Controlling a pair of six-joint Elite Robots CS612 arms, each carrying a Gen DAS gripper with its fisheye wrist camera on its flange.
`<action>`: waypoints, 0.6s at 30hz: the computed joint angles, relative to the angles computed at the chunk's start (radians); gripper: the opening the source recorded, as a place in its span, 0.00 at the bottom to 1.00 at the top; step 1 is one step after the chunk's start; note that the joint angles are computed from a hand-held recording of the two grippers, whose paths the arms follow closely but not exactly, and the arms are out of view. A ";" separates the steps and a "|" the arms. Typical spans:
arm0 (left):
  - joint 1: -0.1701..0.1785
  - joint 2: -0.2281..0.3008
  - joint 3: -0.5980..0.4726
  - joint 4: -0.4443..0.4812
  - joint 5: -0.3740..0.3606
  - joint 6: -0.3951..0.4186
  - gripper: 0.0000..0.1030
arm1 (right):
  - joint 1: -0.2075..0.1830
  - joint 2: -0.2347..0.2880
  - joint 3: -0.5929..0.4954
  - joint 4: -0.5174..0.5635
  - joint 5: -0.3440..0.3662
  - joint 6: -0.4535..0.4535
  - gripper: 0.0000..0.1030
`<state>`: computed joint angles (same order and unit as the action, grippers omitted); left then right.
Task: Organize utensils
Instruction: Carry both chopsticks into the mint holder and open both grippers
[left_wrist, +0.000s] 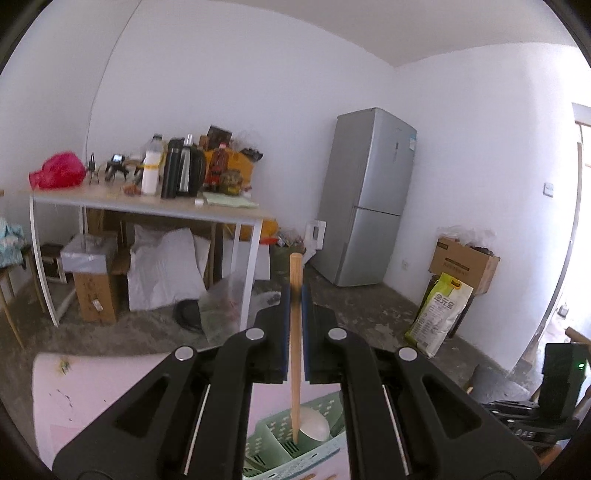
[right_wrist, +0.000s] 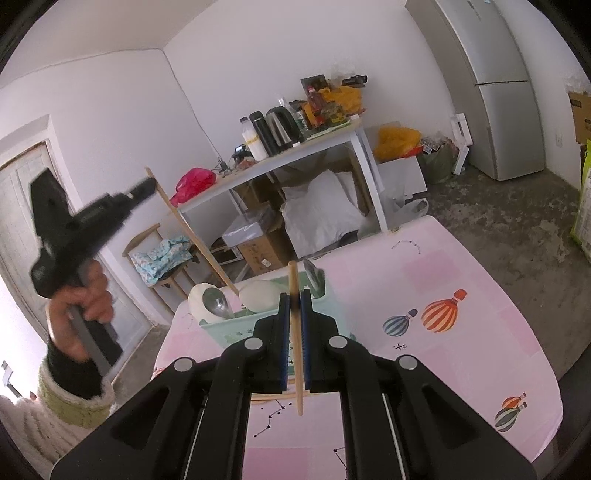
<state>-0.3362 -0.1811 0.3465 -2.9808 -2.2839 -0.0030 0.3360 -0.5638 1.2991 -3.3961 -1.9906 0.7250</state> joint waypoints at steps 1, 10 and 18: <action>-0.001 0.012 -0.015 0.011 0.002 -0.006 0.04 | 0.000 -0.001 0.002 -0.001 -0.002 -0.001 0.06; -0.004 0.022 0.036 0.073 0.056 0.008 0.04 | 0.010 -0.018 0.018 -0.036 -0.039 -0.047 0.06; 0.011 -0.047 0.188 -0.013 0.089 0.007 0.36 | 0.017 -0.025 -0.020 -0.124 -0.047 -0.217 0.06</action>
<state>-0.3249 -0.2277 0.5344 -2.9936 -2.1950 0.0038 0.3529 -0.5891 1.2791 -3.5203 -2.0378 0.5078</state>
